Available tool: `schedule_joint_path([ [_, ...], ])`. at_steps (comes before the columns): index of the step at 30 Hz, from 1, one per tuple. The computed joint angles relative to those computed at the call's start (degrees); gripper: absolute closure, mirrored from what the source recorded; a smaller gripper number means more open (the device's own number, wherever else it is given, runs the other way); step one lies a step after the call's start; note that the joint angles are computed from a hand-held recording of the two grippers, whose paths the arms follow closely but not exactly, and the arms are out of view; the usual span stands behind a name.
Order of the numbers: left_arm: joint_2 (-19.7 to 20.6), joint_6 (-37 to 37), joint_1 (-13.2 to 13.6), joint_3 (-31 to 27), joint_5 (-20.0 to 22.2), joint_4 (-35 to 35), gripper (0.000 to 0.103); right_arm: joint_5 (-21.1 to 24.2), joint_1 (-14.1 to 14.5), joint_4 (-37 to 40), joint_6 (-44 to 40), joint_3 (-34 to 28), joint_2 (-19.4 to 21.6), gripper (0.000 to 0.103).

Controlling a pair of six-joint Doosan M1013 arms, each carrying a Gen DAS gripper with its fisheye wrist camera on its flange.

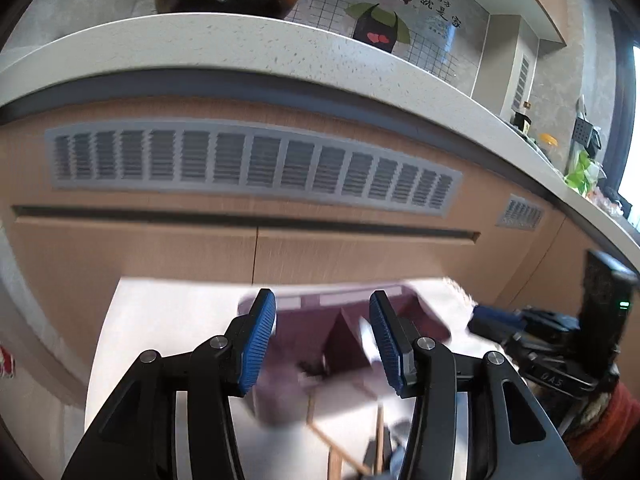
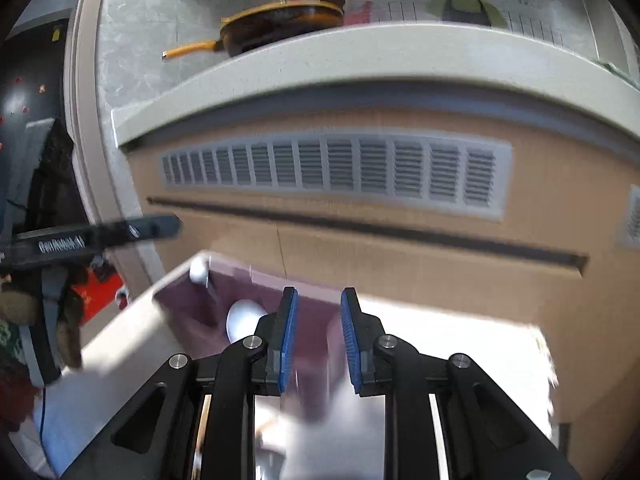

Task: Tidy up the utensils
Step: 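Lower both held spoons into the maroon holder and open both tools, then grasp the flat metal spatula from the pile with the right tool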

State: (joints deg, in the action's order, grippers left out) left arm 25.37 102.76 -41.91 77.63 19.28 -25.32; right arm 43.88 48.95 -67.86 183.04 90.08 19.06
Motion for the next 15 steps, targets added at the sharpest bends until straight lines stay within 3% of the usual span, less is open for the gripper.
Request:
schedule_joint_path([
  [2, -1.2, -0.8, -0.1, 2.6, 0.8, 0.3, 0.052, -4.1, -0.7, 9.1, -6.3, 1.5, -0.8, 0.081],
  [6, -1.7, -4.3, -0.5, 5.5, 4.3, 2.0, 0.052, -2.4, -1.2, 20.7, -14.1, 2.4, 0.7, 0.081],
  [12, -2.1, -10.2, -1.0, 8.8, 7.9, 5.5, 0.052, -3.0, -3.4, 22.2, -0.7, 6.4, 0.3, 0.080],
  [15, -2.3, -11.1, -0.8, 9.7, 8.7, 5.4, 0.052, -7.4, -3.2, 22.1, 5.5, 9.2, -1.3, 0.079],
])
